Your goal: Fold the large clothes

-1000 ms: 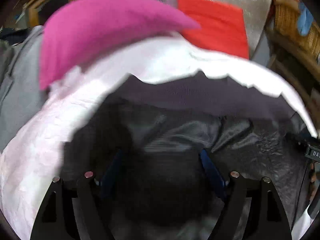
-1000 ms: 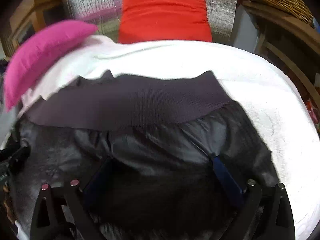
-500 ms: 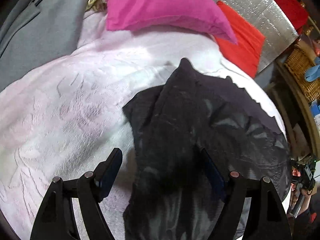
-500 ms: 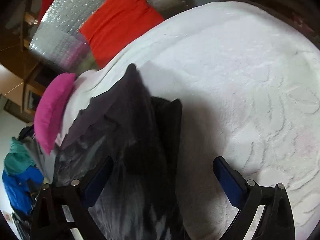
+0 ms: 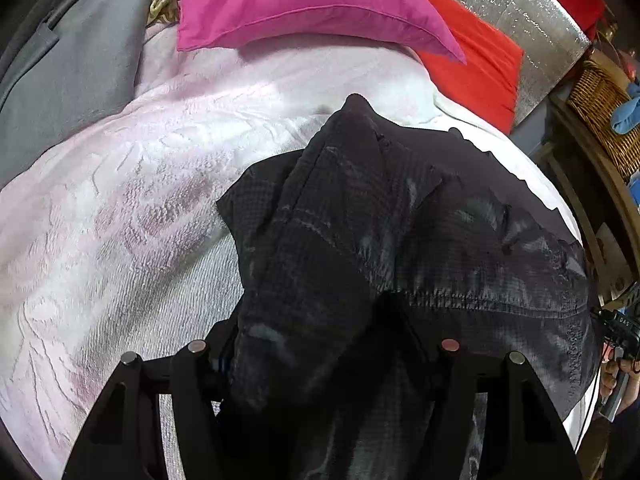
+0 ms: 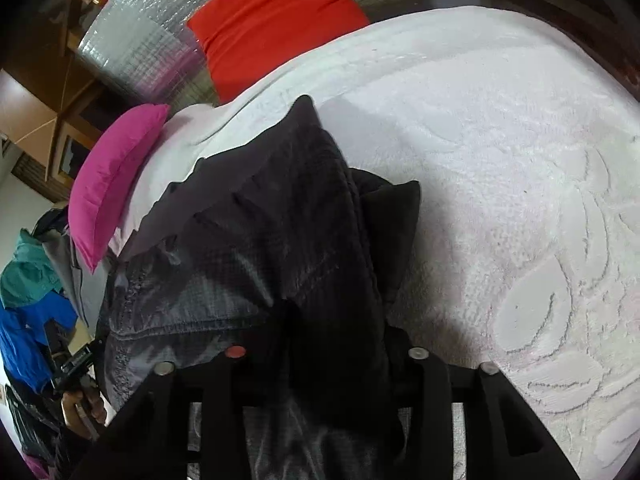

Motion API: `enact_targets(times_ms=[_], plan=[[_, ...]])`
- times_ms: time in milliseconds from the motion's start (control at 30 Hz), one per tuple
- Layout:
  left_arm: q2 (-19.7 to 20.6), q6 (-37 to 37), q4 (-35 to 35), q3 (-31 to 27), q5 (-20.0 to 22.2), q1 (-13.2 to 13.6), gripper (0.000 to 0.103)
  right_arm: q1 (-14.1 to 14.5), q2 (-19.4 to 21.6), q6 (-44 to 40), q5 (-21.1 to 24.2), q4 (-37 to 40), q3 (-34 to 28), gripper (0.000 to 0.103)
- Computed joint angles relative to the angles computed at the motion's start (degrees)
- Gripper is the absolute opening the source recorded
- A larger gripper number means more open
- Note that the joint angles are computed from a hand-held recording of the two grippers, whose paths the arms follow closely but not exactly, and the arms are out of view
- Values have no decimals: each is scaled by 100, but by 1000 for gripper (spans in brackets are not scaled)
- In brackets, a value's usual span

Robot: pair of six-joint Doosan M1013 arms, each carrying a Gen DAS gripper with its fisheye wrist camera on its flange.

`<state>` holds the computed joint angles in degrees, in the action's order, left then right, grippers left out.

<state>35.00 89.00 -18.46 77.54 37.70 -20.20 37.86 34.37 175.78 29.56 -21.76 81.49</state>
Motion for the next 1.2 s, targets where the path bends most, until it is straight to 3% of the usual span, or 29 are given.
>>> enact_targets(times_ms=[67,200,333,600,933,967,1000,1033,1067,1133,1200], plan=[[45,-58,32,-90,36,1,69,-59,-63,45,-349,127,138,72],[23,-52,172,-87,10,-23,69,-56,-120,-204,-719,155,221,74],[49,68,41,-92,-17,-10,69,-93,-6,-756,-597,708,106,73],[36,327,-216,-35,-26,41,72,-58,83,-1163,-236,800,-127,60],[21,399,-364,-16,55,77,73,-51,140,-1062,-154,801,-224,61],[30,397,-302,-43,101,68,71,-61,152,-1205,-112,962,-270,54],[39,477,-335,-73,156,65,58,-70,165,-1361,-58,1092,-329,40],[71,639,-495,-154,323,77,43,-62,193,-1545,156,1159,-482,34],[83,585,-457,-225,436,63,38,-48,225,-1686,382,1161,-632,26],[82,369,-95,-333,547,-8,24,-25,289,-1932,837,1163,-942,24],[71,124,240,-475,694,-65,20,-1,300,-2046,1138,1065,-1203,21]])
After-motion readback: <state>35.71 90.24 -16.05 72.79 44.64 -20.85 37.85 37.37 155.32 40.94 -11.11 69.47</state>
